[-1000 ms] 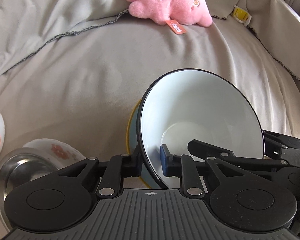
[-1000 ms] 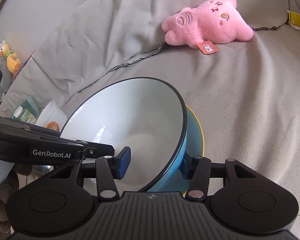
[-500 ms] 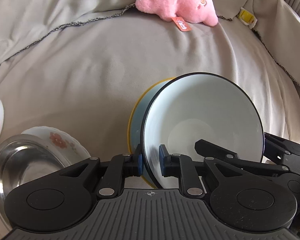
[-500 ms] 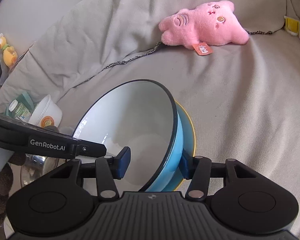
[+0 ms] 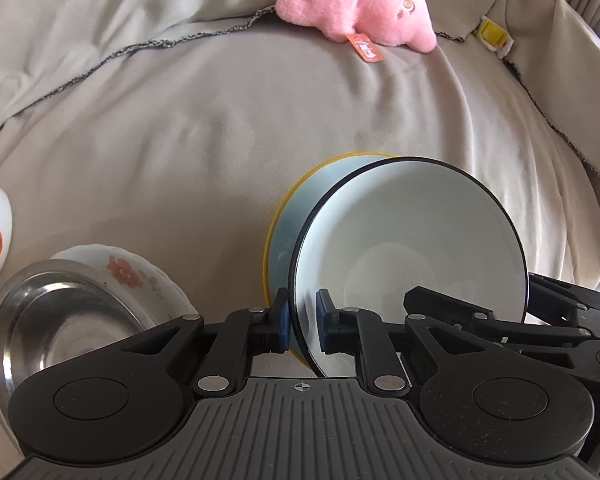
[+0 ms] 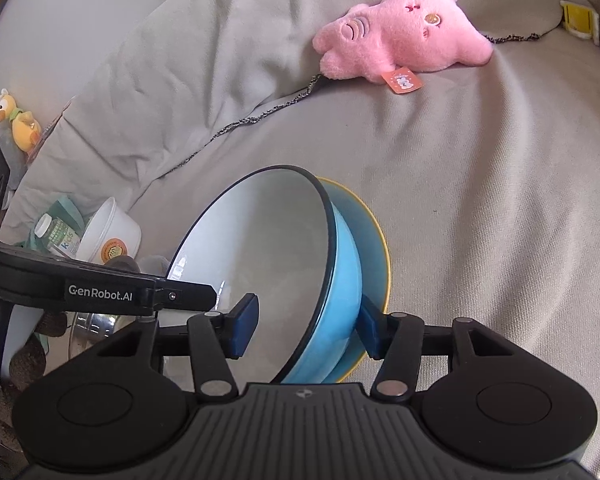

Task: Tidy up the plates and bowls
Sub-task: 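Lift the blue bowl with the left tool and lower it into the yellow-rimmed bowl, then open the left tool to release the blue bowl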

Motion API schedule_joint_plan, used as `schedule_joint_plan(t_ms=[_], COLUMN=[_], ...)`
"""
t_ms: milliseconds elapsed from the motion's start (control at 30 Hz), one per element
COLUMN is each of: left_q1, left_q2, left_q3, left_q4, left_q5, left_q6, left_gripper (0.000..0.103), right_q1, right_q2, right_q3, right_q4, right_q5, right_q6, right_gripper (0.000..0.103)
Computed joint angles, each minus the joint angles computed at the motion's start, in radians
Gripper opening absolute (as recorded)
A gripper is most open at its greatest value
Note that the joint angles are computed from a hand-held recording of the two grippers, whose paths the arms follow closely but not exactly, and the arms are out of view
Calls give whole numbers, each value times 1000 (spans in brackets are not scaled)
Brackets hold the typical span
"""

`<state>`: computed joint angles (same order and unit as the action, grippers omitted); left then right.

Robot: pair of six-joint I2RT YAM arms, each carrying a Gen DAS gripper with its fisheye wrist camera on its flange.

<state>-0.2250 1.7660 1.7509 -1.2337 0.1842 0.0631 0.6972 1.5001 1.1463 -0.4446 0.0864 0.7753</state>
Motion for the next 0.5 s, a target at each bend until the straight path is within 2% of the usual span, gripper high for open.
schedule_joint_plan(t_ms=[333, 500], left_q1=[15, 45], left_q2=[-11, -21], left_q3=[-18, -33], left_q4=[34, 51], left_q5=[-3, 42], left_q6=[-18, -28], left_gripper=[16, 16], right_q1=[-19, -26], right_q2=[91, 147], right_q3=[119, 194], right_q4=[-79, -134], right_q5=[14, 18], right_q6=[-31, -74], right_gripper=[54, 55])
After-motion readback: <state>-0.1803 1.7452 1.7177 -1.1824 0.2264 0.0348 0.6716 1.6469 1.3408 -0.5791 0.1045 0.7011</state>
